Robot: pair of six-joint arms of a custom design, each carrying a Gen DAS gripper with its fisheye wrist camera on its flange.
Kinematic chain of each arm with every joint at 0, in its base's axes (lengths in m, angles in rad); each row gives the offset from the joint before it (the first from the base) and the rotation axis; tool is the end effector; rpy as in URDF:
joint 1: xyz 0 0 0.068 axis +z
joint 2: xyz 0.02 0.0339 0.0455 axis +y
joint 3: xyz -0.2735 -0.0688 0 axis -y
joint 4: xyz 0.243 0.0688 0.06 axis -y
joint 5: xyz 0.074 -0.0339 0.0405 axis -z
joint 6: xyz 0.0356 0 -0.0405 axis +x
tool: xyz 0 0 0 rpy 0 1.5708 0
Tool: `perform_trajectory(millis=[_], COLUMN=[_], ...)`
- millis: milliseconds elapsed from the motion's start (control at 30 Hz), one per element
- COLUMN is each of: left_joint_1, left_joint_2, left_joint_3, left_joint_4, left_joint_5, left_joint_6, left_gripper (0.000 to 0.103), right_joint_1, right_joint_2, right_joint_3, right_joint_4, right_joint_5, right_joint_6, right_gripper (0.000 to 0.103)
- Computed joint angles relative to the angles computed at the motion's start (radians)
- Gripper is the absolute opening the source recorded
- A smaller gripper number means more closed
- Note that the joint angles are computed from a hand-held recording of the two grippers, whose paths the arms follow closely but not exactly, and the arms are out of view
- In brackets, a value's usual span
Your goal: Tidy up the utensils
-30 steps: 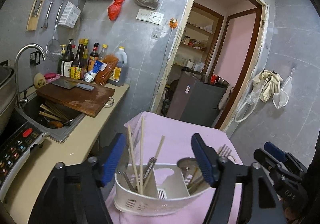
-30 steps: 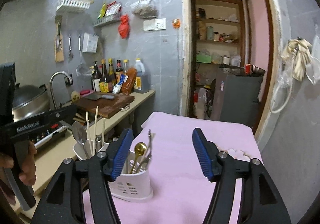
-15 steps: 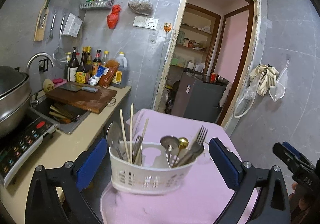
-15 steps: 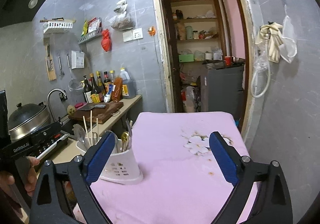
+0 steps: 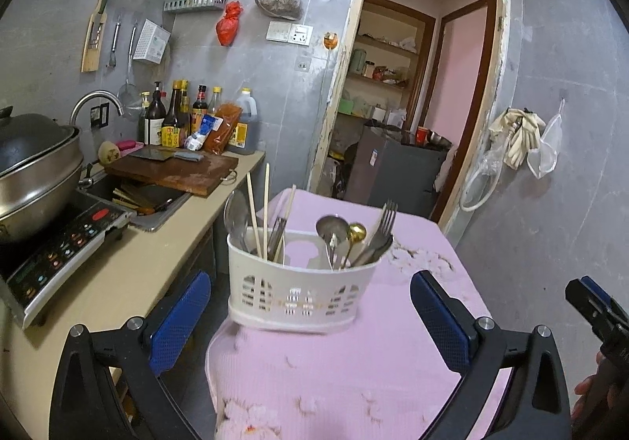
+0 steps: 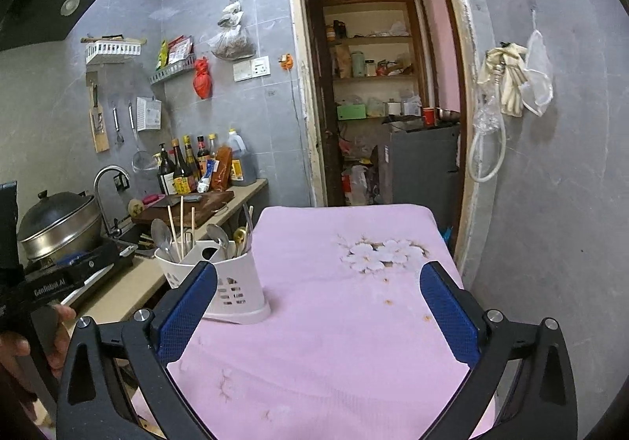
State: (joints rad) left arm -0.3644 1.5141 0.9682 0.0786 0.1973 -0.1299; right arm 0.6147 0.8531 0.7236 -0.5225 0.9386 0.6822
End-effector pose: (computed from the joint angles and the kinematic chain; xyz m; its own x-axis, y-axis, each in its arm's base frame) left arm 0.3157 -0.1279 0.2626 -0.4838 0.0486 -0.8738 0.4541 0.8674 -0.2032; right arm 0.1509 0.0713 0.2900 -0.2693 0.2659 -0.9256 0.4546 0.8824 0.1212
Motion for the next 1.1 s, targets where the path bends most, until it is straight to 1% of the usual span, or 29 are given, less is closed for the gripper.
perform_trajectory(millis=[100,133,267,300,600,700,1100], left_joint_1=[-0.005,-0.008,-0.024,-0.027,-0.055,-0.073,-0.079], left_joint_2=[-0.026,-0.036,-0.081,-0.091,-0.134,-0.145,-0.155], left_joint_3=[-0.037,-0.05,-0.1,-0.11,-0.146,-0.158,-0.171], left_joint_4=[0.007,0.011,0.022,0.021,0.013,0.011,0.013], left_joint_5=[-0.006,-0.007,-0.022,-0.023,-0.045,-0.056,-0.061], left_joint_6=[0.018,0.022,0.044,0.049,0.05,0.055,0.053], left_gripper=[0.102,0.102,0.102,0.102,0.102,0.102,0.102], right_joint_1=[0.073,0.103,0.19,0.211,0.294,0.305,0.298], right_joint_2=[0.002,0.005,0.021,0.028,0.073,0.082,0.083], right_joint_3=[0.007,0.012,0.03,0.036,0.077,0.082,0.078], right_joint_4=[-0.085,-0.129,-0.272,-0.311,-0.508,-0.54,-0.516], right_joint_5=[0.079,0.113,0.19,0.201,0.241,0.242,0.234], right_joint_6=[0.112,0.167,0.327,0.369,0.568,0.601,0.578], right_gripper=[0.102,0.102,0.102,0.102,0.102,0.102,0.102])
